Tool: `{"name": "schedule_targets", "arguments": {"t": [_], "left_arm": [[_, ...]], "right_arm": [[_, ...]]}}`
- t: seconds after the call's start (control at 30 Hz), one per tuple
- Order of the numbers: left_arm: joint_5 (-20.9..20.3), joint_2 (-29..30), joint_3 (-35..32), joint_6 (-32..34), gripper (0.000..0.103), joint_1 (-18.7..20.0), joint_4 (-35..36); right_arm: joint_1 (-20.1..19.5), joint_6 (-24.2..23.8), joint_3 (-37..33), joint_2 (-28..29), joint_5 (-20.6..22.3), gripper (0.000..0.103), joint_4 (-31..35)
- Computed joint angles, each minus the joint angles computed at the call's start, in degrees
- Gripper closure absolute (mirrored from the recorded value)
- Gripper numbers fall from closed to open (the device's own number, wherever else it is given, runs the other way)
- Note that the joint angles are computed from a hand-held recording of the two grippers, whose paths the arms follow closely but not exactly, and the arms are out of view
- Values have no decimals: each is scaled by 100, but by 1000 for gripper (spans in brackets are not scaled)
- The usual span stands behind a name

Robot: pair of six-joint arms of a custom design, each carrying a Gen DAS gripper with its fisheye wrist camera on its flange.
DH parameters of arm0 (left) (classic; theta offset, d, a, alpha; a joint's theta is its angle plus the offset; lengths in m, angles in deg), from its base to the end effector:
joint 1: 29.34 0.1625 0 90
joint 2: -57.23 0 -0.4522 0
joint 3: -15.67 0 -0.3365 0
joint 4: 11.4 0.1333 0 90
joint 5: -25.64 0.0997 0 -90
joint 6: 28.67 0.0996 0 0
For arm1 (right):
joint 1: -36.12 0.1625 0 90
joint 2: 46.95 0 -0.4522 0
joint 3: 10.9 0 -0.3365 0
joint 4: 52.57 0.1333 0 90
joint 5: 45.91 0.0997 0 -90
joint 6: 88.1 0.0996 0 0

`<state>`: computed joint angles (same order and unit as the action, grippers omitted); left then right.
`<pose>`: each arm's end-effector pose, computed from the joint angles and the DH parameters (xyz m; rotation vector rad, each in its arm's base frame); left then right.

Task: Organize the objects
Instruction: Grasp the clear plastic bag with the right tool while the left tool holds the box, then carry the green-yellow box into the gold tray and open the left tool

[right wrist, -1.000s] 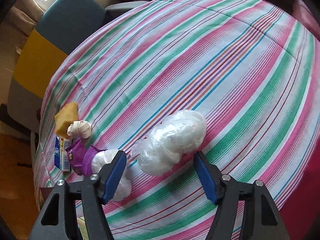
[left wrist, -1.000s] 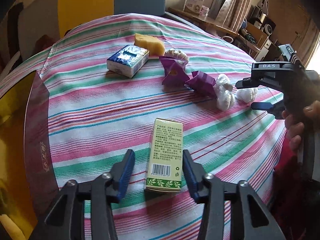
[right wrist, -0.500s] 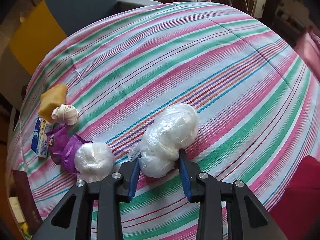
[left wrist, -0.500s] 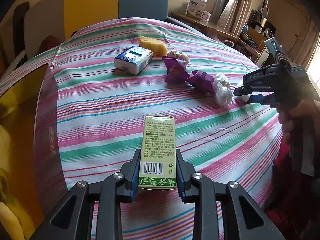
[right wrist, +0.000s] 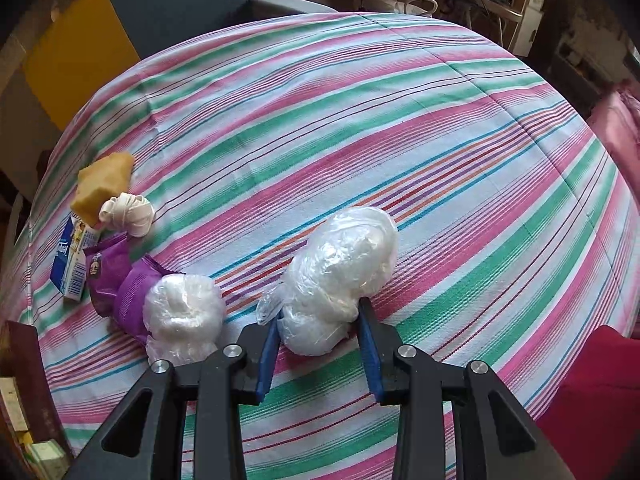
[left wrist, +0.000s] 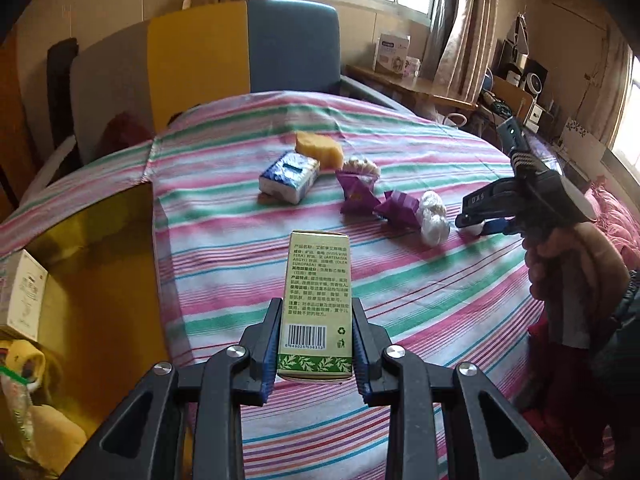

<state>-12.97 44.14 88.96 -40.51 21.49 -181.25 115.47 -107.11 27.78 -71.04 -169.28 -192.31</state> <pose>-0.2926 -0.6935 -0.0521 0.3625 2.3143 -0.8485 -0.0832 -0.8674 0.2517 -0.0518 -2.3886 0.5458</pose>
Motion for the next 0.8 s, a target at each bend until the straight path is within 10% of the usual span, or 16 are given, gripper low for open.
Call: {"name": "schedule_targets", "arguments": {"t": [0.8], "left_arm": [[-31,-1392,1359,-1023,73,350,99]], "right_arm": [[66,-372,0,124,-333,66,-252]]}}
